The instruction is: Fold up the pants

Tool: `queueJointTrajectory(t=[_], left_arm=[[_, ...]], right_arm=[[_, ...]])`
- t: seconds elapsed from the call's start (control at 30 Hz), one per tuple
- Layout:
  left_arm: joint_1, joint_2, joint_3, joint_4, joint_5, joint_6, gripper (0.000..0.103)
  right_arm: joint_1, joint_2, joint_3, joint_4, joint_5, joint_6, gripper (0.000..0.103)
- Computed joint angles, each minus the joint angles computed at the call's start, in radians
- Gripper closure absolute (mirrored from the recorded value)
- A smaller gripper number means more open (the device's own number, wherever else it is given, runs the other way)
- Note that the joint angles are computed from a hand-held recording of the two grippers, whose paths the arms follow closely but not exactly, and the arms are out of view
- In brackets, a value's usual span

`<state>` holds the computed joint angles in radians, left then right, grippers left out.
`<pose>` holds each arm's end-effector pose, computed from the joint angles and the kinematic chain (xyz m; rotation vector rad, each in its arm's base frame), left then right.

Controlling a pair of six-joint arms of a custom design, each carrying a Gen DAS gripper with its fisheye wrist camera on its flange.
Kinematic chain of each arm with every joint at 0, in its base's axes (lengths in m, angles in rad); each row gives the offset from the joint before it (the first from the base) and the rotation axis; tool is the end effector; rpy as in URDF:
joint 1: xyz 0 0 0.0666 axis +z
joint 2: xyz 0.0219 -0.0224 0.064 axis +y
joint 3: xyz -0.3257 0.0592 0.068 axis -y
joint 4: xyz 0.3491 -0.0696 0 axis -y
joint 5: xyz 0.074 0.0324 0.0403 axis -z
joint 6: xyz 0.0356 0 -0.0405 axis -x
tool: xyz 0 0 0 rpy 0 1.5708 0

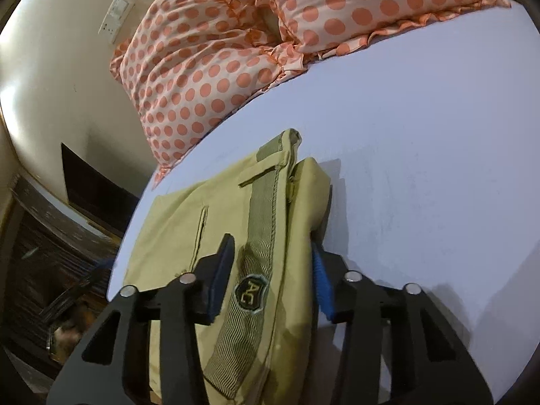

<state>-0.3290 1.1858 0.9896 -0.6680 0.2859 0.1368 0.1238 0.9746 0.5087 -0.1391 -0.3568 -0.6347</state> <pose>0.3516 -0.1311 0.3076 0.3663 2.4383 -0.5544 0.2916 0.0484 0.2202 0.3611 2.2210 0.8101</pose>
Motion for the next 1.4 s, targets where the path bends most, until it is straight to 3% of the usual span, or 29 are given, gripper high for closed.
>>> queueJointTrajectory(t=[0.1,0.23,0.27,0.3,0.33,0.4,0.47,0.6,0.7,0.77,0.83,0.87,0.9,0.93,1.0,1.03,1.1,1.13,1.17,1.23,1.3,1.33,1.37,1.4], left_arm=[[0.037,0.122,0.072,-0.064,0.089,0.01,0.025],[0.025,0.159,0.095,-0.067,0.163,0.005,0.027],[0.026,0.171,0.105,-0.072,0.172,0.006,0.036],[0.03,0.189,0.121,-0.079,0.185,0.011,0.071],[0.038,0.203,0.132,-0.097,0.211,0.02,0.086],[0.051,0.227,0.159,-0.115,0.252,0.04,0.093],[0.027,0.222,0.188,-0.134,0.192,0.011,0.095],[-0.014,0.276,0.314,-0.136,0.111,0.006,0.097],[-0.05,0.368,0.451,-0.069,0.015,0.054,0.097],[-0.072,0.443,0.539,-0.066,-0.086,0.045,0.096],[-0.101,0.563,0.672,-0.128,-0.251,0.032,0.093],[-0.102,0.596,0.706,-0.156,-0.272,0.03,0.088],[-0.099,0.611,0.724,-0.174,-0.267,0.035,0.078],[-0.091,0.591,0.698,-0.162,-0.267,0.045,0.074],[-0.083,0.51,0.597,-0.086,-0.305,0.025,0.072],[-0.078,0.475,0.556,-0.057,-0.296,0.018,0.071],[-0.063,0.408,0.484,-0.012,-0.207,0.021,0.067],[-0.058,0.381,0.452,0.007,-0.132,0.023,0.062],[-0.063,0.379,0.447,0.003,-0.089,0.024,0.054],[-0.079,0.423,0.485,-0.063,-0.019,0.013,0.05],[-0.103,0.514,0.565,-0.155,-0.046,0.014,0.05],[-0.105,0.539,0.58,-0.168,-0.06,0.02,0.05],[-0.112,0.539,0.568,-0.13,-0.098,0.022,0.05],[-0.119,0.538,0.57,-0.131,-0.134,0.022,0.05]], right_arm=[[-0.023,0.015,0.005,0.001,-0.052,0.014,0.07],[-0.066,0.056,0.028,-0.005,-0.164,0.02,0.078],[-0.075,0.064,0.032,-0.005,-0.187,0.02,0.083],[-0.089,0.086,0.035,0.013,-0.241,0.013,0.089],[-0.099,0.103,0.035,0.04,-0.282,-0.004,0.092],[-0.115,0.115,0.037,0.07,-0.334,-0.029,0.093],[-0.119,0.116,0.072,0.049,-0.345,-0.019,0.094],[-0.116,0.151,0.233,-0.051,-0.29,0.064,0.094],[-0.127,0.21,0.338,-0.079,-0.232,0.09,0.094],[-0.132,0.251,0.395,-0.1,-0.167,0.104,0.094],[-0.125,0.321,0.465,-0.15,-0.036,0.12,0.092],[-0.122,0.359,0.502,-0.197,0.017,0.135,0.089],[-0.12,0.397,0.544,-0.278,0.082,0.155,0.089],[-0.125,0.408,0.551,-0.312,0.104,0.154,0.085],[-0.14,0.35,0.494,-0.271,0.088,0.137,0.084],[-0.142,0.311,0.461,-0.239,0.084,0.139,0.079],[-0.143,0.268,0.434,-0.214,0.019,0.156,0.074],[-0.137,0.26,0.431,-0.213,-0.003,0.161,0.064],[-0.129,0.261,0.436,-0.217,-0.015,0.164,0.049],[-0.108,0.301,0.47,-0.253,-0.025,0.171,0.039],[-0.093,0.359,0.524,-0.338,0.004,0.169,0.038],[-0.098,0.381,0.538,-0.354,-0.007,0.16,0.038],[-0.102,0.373,0.532,-0.345,-0.004,0.152,0.038],[-0.098,0.364,0.543,-0.386,0.024,0.142,0.038]])
